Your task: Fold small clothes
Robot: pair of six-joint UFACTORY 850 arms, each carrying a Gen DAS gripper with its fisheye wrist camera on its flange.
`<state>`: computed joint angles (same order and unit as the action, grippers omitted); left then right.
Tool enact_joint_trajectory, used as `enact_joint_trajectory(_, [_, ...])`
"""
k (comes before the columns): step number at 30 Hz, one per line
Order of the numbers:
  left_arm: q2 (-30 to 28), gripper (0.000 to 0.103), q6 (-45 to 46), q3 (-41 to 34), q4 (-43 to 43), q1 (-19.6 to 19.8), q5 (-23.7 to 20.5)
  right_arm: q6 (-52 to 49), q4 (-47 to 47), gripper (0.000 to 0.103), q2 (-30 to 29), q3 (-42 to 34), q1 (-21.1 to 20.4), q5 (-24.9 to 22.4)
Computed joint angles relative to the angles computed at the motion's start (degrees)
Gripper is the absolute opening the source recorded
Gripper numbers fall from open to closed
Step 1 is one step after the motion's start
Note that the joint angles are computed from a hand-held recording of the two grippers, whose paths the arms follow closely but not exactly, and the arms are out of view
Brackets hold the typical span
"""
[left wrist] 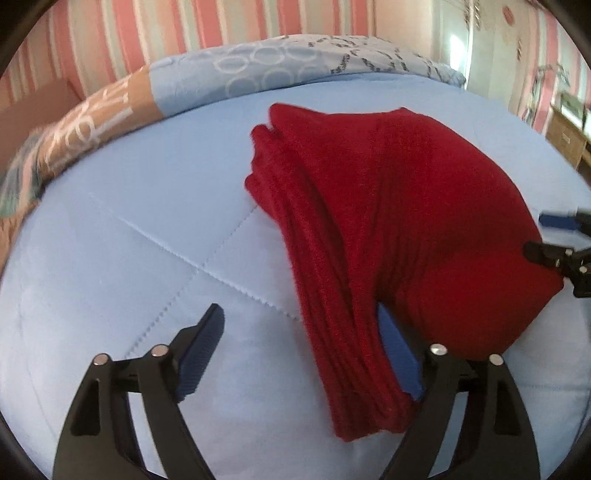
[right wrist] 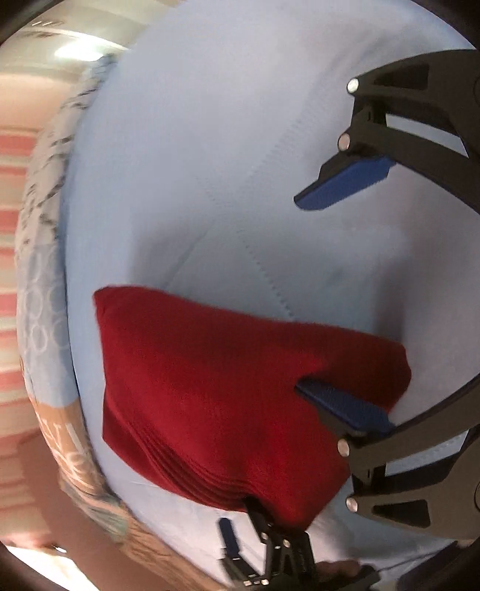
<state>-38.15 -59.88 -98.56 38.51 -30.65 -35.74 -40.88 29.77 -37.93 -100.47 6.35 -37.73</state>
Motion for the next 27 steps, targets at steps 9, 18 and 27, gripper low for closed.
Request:
enact_joint_trajectory(9, [1.95, 0.089, -10.4, 3.98, 8.76, -1.12, 1.41, -10.32, 11.88, 0.093, 1.89, 4.75, -1.6, 2.43])
enact_joint_trajectory(18, [4.44, 0.088, -21.24, 4.07, 15.11, -4.67, -6.14, -34.99, 36.6, 0.091, 12.36, 15.84, -2.51, 6.27])
enact_joint_trajectory(27, [10.67, 0.099, -29.16, 9.8, 17.48, -8.71, -14.91, -48.15, 51.22, 0.091, 20.59, 25.62, -0.77, 11.06])
